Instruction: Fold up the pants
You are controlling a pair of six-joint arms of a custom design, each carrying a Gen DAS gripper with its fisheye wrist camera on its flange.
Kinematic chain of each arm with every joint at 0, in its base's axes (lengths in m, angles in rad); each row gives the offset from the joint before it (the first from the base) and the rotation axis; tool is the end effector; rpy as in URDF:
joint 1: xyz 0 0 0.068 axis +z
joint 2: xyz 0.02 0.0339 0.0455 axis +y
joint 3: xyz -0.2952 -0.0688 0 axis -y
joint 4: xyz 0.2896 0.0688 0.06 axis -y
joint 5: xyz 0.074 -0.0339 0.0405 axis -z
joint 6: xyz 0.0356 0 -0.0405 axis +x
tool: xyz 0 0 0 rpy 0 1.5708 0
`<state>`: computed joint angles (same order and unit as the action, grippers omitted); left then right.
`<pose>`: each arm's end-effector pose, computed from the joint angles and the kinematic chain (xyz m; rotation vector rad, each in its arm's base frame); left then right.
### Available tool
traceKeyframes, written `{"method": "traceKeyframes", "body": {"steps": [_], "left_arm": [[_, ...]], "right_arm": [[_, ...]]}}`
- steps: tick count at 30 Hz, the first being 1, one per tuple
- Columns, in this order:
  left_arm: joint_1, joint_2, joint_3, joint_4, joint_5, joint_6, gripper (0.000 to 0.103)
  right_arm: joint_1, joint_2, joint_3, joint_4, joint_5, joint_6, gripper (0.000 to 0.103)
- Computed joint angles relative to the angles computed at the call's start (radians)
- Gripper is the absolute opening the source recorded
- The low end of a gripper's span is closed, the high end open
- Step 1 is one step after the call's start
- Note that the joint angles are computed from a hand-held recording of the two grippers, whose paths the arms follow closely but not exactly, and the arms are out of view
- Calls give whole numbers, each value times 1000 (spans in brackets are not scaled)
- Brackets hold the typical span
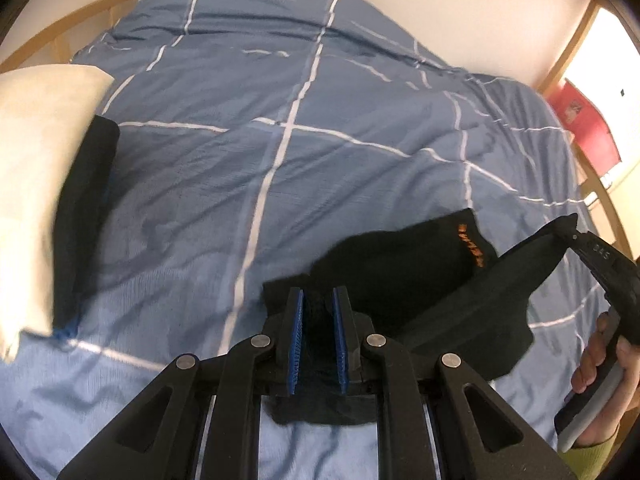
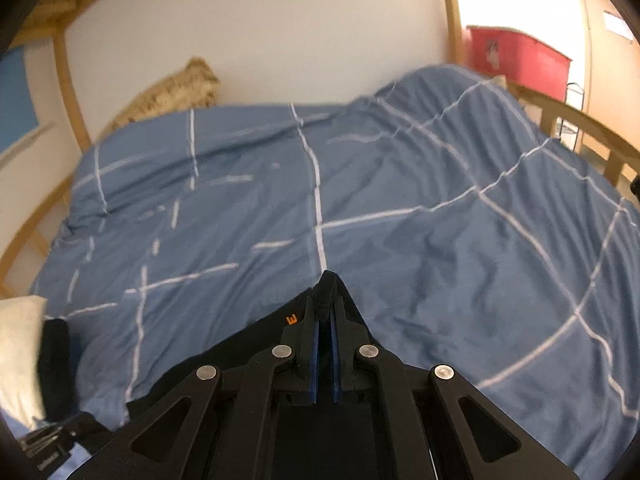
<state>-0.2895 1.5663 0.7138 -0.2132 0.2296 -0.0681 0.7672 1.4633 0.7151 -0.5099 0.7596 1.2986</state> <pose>0.2919 -0.0954 0.1350 0.3717 2.6290 -0.4230 0.2129 0.1712 0.1590 0.7543 2.2128 -0.1613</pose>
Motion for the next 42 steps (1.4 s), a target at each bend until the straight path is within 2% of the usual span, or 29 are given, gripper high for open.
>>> {"method": "traceKeyframes", "body": {"steps": [3, 7, 9, 10, 11, 12, 14, 15, 16, 18, 19, 20, 24, 27, 31, 32, 38, 42], "left_arm": [[-2, 88, 51, 13, -24, 10, 16], [7, 186, 105, 25, -43, 19, 20], [9, 214, 118, 32, -69, 23, 30], [10, 224, 123, 33, -86, 23, 44], [16, 227, 121, 40, -91, 27, 53], [21, 223, 118, 49, -93, 33, 55], [27, 195, 99, 63, -99, 56, 60], [29, 174, 85, 73, -103, 73, 63], [30, 139, 55, 100, -122, 95, 69], [19, 82, 0, 181, -188, 123, 75], [16, 63, -17, 204, -212, 144, 82], [16, 43, -30, 214, -225, 175, 83], [61, 4, -82, 236, -151, 259, 83], [87, -1, -156, 325, -121, 335, 82], [120, 51, -193, 396, 18, 431, 79], [124, 69, -197, 426, 42, 441, 79], [138, 171, -142, 488, 121, 482, 73], [134, 241, -83, 486, 150, 506, 69]], "right_arm": [[-99, 87, -5, 151, -83, -111, 5], [-180, 209, 31, 254, -143, -210, 5], [-206, 256, 50, 285, -163, -243, 5], [-220, 292, 72, 286, -173, -254, 6], [-229, 310, 82, 291, -178, -261, 6], [-235, 326, 93, 292, -181, -267, 7], [-237, 361, 133, 236, -175, -266, 23], [-223, 369, 147, 209, -146, -250, 41], [-204, 368, 153, 186, -109, -231, 50], [-145, 367, 176, 101, -12, -172, 50], [-118, 371, 199, 37, 31, -145, 52], [-99, 370, 210, -1, 61, -130, 53], [34, 328, 208, -100, 168, -51, 57], [151, 312, 210, -167, 203, 26, 59], [283, 349, 231, -237, 220, 167, 59], [321, 374, 247, -267, 217, 242, 59], [443, 490, 281, -170, 173, 464, 59], [437, 548, 292, -64, 133, 457, 59]]}}
